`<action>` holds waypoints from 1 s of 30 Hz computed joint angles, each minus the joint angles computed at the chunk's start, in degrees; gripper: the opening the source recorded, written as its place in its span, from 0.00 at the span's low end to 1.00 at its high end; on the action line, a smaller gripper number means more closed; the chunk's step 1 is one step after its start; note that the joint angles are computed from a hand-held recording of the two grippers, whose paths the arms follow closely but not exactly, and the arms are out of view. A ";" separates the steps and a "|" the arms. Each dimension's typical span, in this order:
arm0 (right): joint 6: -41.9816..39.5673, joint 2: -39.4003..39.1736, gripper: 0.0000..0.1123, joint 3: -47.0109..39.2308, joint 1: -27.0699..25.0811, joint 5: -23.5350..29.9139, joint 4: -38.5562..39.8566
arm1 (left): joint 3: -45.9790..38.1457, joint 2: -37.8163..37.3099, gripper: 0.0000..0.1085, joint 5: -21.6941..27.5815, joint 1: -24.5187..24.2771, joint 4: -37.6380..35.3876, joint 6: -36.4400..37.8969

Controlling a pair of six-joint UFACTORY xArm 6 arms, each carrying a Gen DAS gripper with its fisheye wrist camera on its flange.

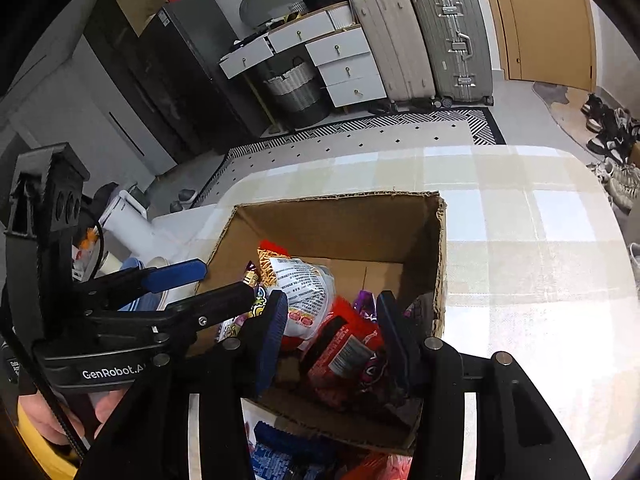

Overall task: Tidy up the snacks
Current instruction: 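Lower both bags into the box and open both tools, then move both tools back toward the remaining snack bags on the table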

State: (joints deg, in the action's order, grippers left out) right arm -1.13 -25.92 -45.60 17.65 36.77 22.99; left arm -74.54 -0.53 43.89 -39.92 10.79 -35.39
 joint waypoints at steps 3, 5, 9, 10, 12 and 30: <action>0.86 -0.90 0.42 0.33 0.19 -0.29 -0.20 | 1.24 -1.43 0.72 -0.44 -0.18 0.07 -0.86; 1.18 -1.69 0.42 0.42 0.20 0.02 -0.30 | 2.07 -2.64 0.72 -0.49 -0.44 0.28 -1.40; 2.34 -4.31 0.43 0.83 0.84 0.75 -1.69 | 2.93 -4.94 0.72 0.47 -1.72 2.43 -2.77; 2.81 -4.72 0.43 0.83 1.00 0.77 -2.12 | 3.26 -5.84 0.72 0.78 -2.28 3.46 -3.60; 5.00 -6.57 0.43 1.16 1.37 1.32 -4.26 | 3.98 -7.54 0.73 1.36 -3.31 5.30 -5.17; 21.31 -29.25 0.64 -0.02 12.22 7.41 -22.12 | 5.13 -26.76 0.91 19.91 -25.93 32.14 -27.28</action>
